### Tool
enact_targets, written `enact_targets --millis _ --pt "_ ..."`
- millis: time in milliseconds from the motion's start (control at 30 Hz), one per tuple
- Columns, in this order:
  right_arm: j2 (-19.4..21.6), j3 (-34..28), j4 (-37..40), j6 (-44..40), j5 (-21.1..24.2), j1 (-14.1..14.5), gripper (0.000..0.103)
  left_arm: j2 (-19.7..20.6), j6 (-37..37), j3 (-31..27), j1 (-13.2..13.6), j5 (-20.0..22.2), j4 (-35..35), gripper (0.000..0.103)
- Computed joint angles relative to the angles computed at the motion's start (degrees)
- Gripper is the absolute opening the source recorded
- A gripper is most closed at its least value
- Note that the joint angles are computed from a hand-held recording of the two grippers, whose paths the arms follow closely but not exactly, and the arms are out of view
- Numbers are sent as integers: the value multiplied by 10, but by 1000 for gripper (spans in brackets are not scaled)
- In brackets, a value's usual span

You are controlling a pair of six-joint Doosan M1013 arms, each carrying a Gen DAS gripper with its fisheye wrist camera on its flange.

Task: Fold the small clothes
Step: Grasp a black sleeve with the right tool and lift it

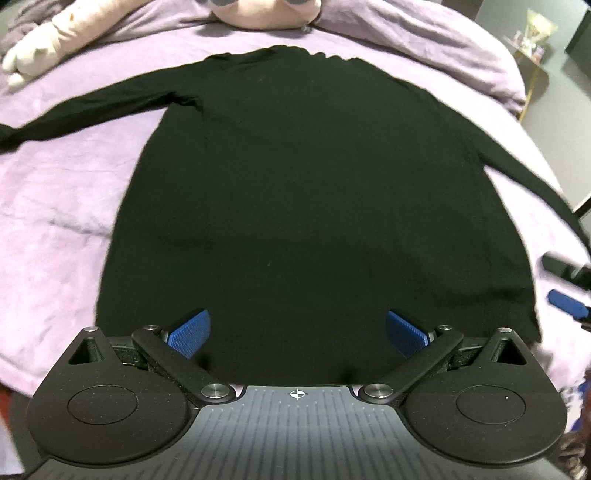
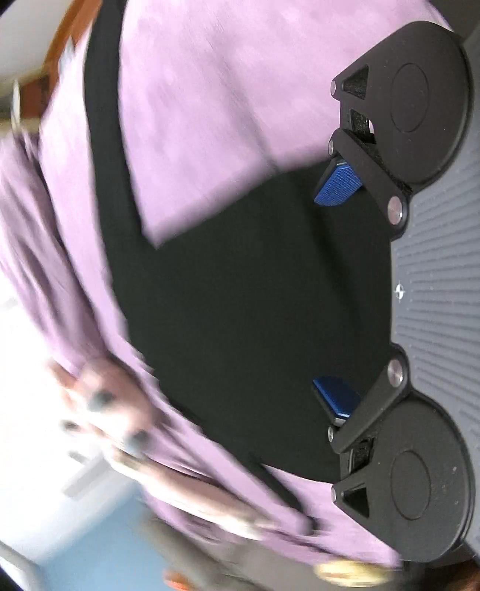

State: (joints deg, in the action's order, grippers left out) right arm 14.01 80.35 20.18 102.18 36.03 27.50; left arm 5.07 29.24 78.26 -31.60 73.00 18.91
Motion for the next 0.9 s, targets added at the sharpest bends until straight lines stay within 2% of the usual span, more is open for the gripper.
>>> enact_targets --millis 100,200,233,267,300,333,367,467,567,667,833,900 --pt "1 13 -39 115 -85 -38 99 0 -2 4 19 -29 -16 103" --pt "15 13 -80 244 -123 -81 97 5 -10 4 28 -40 -7 103" --pt "21 11 -94 291 -127 -92 89 8 -14 4 31 -45 -1 103" --pt "25 13 -93 322 -136 -103 75 11 -23 3 33 -44 7 103" --pt "31 13 -106 371 -145 -113 68 16 -33 0 35 -40 15 103" --pt "36 13 -122 420 -152 -122 56 21 -43 -3 37 -33 21 103" --pt "40 14 -126 447 -162 -129 49 27 -46 -9 39 -24 21 103" --pt "54 15 -199 576 -194 -134 43 40 -35 -20 45 -13 6 103" --pt "65 3 -313 690 -191 -131 38 48 -17 -27 47 -6 -2 103" --pt "73 -7 -355 729 -191 -134 37 51 -4 -28 50 -5 -6 103" --pt "72 1 -335 719 -220 -143 38 45 -4 -20 57 -20 -9 103" --pt "75 -4 -325 702 -218 -146 31 43 -2 -19 59 -25 -9 103"
